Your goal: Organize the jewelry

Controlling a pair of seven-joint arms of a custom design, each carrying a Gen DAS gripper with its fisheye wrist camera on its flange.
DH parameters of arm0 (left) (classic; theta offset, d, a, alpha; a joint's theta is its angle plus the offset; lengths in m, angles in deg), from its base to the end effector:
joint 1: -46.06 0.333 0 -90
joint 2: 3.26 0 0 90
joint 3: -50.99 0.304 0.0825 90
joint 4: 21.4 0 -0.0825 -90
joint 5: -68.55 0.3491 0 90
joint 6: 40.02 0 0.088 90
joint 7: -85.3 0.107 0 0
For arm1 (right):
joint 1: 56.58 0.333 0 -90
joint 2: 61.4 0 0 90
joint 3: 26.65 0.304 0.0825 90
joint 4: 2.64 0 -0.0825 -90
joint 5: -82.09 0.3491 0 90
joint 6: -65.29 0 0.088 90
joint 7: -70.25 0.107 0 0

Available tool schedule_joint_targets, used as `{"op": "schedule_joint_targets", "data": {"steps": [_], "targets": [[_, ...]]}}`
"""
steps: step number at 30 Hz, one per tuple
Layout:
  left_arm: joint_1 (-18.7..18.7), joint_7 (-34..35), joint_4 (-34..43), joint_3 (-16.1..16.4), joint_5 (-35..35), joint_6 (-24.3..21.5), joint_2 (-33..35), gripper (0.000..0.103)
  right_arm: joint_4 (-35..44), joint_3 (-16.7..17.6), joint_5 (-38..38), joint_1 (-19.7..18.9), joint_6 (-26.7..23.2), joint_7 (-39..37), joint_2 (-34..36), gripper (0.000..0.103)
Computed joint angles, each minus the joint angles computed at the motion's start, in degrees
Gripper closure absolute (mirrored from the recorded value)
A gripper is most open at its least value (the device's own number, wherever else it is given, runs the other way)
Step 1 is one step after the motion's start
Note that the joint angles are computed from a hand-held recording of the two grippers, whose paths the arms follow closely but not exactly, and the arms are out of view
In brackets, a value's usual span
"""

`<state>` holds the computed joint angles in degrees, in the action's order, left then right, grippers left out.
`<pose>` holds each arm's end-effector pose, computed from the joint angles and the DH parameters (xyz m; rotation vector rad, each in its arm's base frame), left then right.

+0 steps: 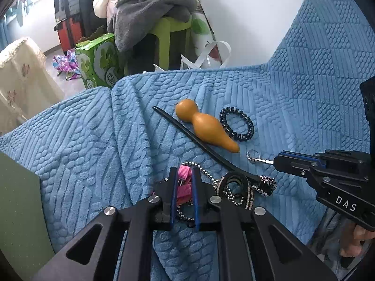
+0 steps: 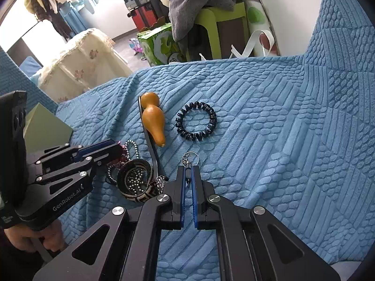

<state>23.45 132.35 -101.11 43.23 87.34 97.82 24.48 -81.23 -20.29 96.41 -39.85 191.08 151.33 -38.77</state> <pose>0.6169 -0.3349 0.4924 -2.0175 1.8832 -0.7009 0.6240 0.2598 0.5369 -2.2252 1.4144 -0.0661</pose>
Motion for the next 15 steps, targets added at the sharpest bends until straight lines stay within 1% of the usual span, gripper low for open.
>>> {"op": "schedule_joint_targets", "data": {"steps": [3,6,11,15], "targets": [[0.66,-0.63,-2.43,-0.36,-0.97,2.3,-1.74,0.103,-0.5,0.16,0.9,-0.26,0.16,0.17,-0.58,0.1],[0.83,-1.54,-4.45,-0.32,-0.94,3.97,-3.38,0.103,-1.51,-0.1,-0.29,0.27,1.01,0.26,-1.33,0.1],[1.91,-4.03,-9.42,-0.57,-1.89,7.72,-7.16,0.103,-0.86,-0.17,-0.31,0.12,0.58,0.74,-0.58,0.099],[2.59,-5.65,-13.21,-0.78,-1.79,8.98,-9.77,0.103,-0.21,-0.14,-0.6,0.02,0.21,0.28,-0.02,0.097]]}}
